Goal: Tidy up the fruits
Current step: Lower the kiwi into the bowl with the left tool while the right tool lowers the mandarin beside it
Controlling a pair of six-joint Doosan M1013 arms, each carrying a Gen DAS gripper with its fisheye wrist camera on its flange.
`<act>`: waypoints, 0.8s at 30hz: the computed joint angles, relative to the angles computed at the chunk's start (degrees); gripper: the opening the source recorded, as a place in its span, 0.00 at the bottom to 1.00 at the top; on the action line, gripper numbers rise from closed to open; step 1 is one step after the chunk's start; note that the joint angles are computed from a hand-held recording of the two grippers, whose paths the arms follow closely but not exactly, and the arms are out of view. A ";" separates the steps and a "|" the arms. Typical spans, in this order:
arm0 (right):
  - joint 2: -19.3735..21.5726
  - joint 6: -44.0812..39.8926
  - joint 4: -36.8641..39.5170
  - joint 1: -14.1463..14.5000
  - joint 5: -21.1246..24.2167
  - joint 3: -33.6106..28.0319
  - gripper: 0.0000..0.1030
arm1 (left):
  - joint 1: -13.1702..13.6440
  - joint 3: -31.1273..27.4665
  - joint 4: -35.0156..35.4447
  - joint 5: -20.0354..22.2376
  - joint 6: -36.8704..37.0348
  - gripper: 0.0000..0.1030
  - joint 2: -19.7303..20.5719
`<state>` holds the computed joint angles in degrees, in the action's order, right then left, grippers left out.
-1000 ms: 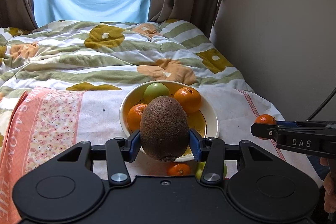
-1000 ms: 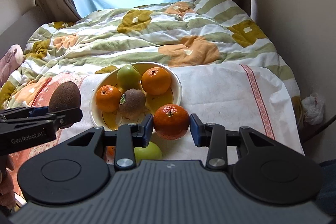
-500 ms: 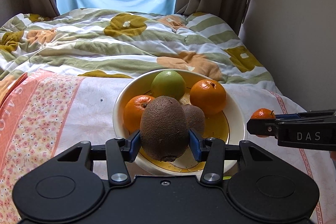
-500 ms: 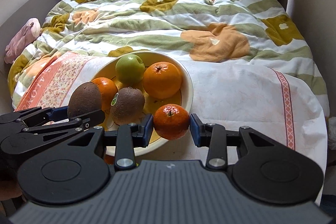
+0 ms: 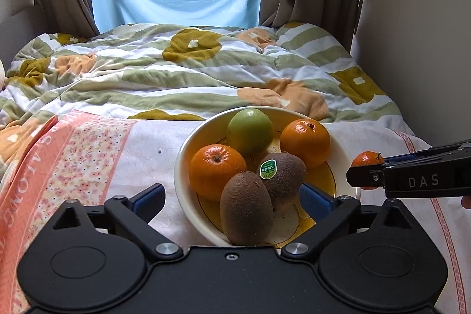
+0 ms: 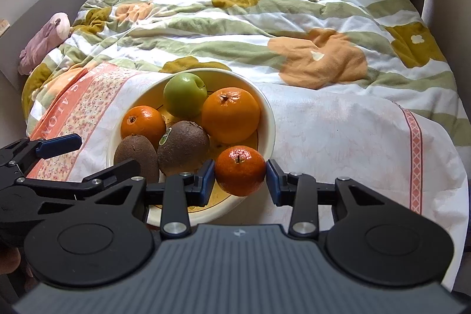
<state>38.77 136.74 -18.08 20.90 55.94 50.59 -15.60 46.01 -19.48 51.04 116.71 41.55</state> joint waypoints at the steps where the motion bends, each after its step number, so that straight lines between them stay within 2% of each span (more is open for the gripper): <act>1: -0.06 -0.26 0.15 -0.02 -0.13 -0.03 0.51 | 0.09 -0.48 0.30 0.51 -0.33 0.97 0.10; 9: -0.09 -4.27 2.06 -0.22 -0.50 -0.86 0.51 | 0.85 -0.59 2.30 1.49 -0.99 0.97 -1.06; 16: 2.22 -10.68 4.81 -0.74 1.55 -4.20 0.51 | 1.42 -1.50 2.79 3.79 -2.21 0.97 -1.04; 24: 3.52 -14.91 7.33 -1.43 1.17 -4.54 0.51 | 1.60 -0.82 4.65 3.51 -5.15 0.97 -1.43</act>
